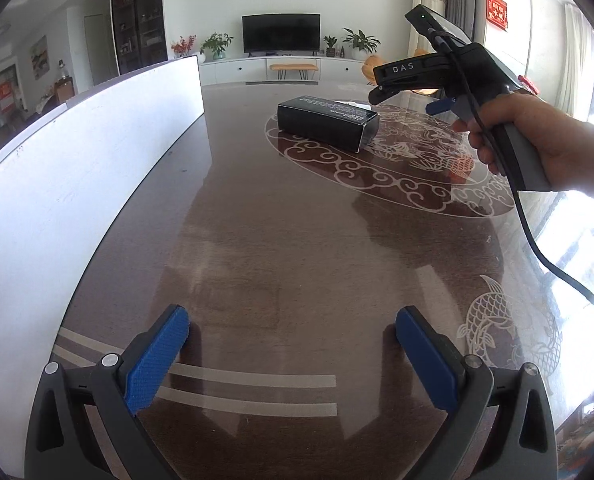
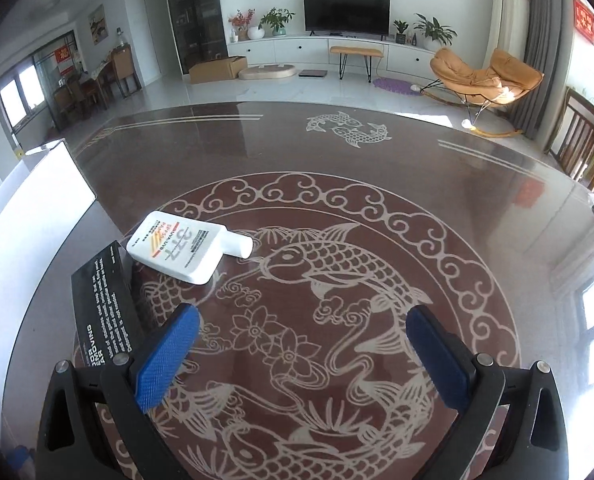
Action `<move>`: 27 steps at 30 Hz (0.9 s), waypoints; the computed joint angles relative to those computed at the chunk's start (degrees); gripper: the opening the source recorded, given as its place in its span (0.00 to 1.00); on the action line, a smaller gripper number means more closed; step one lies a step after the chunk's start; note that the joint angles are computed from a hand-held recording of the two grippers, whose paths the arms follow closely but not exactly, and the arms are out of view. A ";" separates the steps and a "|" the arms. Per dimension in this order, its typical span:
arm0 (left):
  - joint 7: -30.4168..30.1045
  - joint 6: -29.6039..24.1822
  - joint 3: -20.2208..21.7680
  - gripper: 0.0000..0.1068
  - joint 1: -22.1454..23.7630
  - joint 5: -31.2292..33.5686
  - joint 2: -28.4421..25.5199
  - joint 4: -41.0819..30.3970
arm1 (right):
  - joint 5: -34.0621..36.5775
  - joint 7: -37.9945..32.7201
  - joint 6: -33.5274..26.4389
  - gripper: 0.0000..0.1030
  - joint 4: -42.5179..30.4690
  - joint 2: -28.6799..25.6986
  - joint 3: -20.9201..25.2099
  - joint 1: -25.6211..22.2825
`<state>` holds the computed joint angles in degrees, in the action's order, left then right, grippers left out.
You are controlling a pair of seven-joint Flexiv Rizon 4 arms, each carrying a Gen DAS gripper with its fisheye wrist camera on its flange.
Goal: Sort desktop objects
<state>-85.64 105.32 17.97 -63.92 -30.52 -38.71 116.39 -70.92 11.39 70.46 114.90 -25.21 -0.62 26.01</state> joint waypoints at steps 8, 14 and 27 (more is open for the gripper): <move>-0.22 -0.23 0.10 0.96 0.07 0.36 -0.03 -0.16 | 5.79 -13.89 12.20 0.96 -7.88 -8.74 -0.29 2.52; -0.54 -0.21 0.38 0.96 -0.12 0.48 -0.14 -0.24 | 4.14 -22.91 9.08 0.95 -7.25 -7.87 -4.26 9.20; -1.70 -2.14 1.29 0.96 -0.04 2.03 -0.26 -1.34 | 28.00 -61.14 -7.93 0.95 -22.35 -15.60 2.78 4.73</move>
<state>-87.34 103.18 19.26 -63.96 -28.49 -38.98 115.05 -42.92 -49.75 62.53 92.55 -40.81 2.16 30.74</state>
